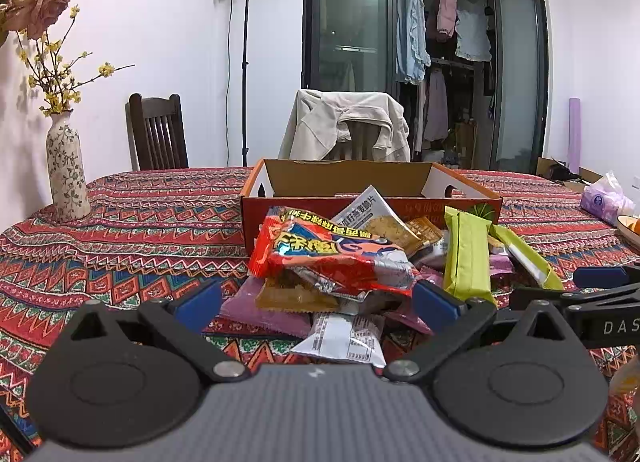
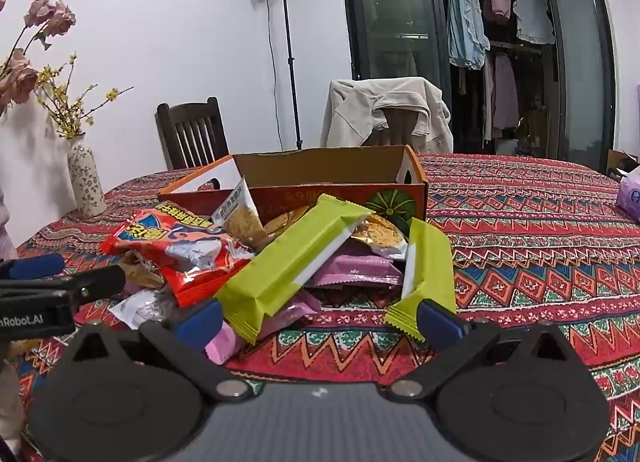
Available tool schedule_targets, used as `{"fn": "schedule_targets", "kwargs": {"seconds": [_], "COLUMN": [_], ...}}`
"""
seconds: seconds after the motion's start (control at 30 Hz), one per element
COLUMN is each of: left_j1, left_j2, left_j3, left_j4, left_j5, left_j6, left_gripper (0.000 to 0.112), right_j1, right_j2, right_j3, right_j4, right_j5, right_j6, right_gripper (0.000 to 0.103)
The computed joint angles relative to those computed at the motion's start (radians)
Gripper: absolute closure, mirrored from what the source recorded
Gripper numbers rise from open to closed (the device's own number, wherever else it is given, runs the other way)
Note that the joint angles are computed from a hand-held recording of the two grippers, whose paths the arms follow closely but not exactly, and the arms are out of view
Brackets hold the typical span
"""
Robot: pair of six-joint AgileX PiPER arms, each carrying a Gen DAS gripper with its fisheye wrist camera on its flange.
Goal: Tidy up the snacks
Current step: 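Move both tools toward the snack pile in front of the box, then grasp a lime-green bar with the right tool while the left tool grasps the chip bag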
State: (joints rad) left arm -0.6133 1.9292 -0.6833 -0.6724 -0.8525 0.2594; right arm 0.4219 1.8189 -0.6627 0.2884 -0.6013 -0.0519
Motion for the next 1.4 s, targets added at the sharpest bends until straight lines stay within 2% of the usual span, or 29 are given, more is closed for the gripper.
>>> {"fn": "schedule_targets", "kwargs": {"seconds": [0.9,1.2,1.3,1.4], "left_j1": [0.044,0.078,0.091,0.105], "left_j2": [-0.024,-0.027,-0.022,-0.015], "left_j3": [-0.077,-0.110,-0.126,-0.144], "left_j4": [0.004,0.005,0.002,-0.001], "left_j5": [0.098,0.136,0.152,0.171], "left_j6": [0.049,0.061,0.067,0.070], "left_gripper": [0.009,0.009,0.009,0.009], "right_j1": [-0.036,-0.028,-0.022,-0.022], "right_j2": [0.013,0.052,0.079,0.110], "right_j3": [-0.113,-0.238,-0.297,-0.359], "right_j4": [-0.004,0.075,0.163,0.267], "right_j5": [0.115,0.234,0.287,0.341], "right_j6": [-0.034,-0.128,-0.214,-0.312], "right_gripper": [0.000,0.001,0.002,0.008]}}
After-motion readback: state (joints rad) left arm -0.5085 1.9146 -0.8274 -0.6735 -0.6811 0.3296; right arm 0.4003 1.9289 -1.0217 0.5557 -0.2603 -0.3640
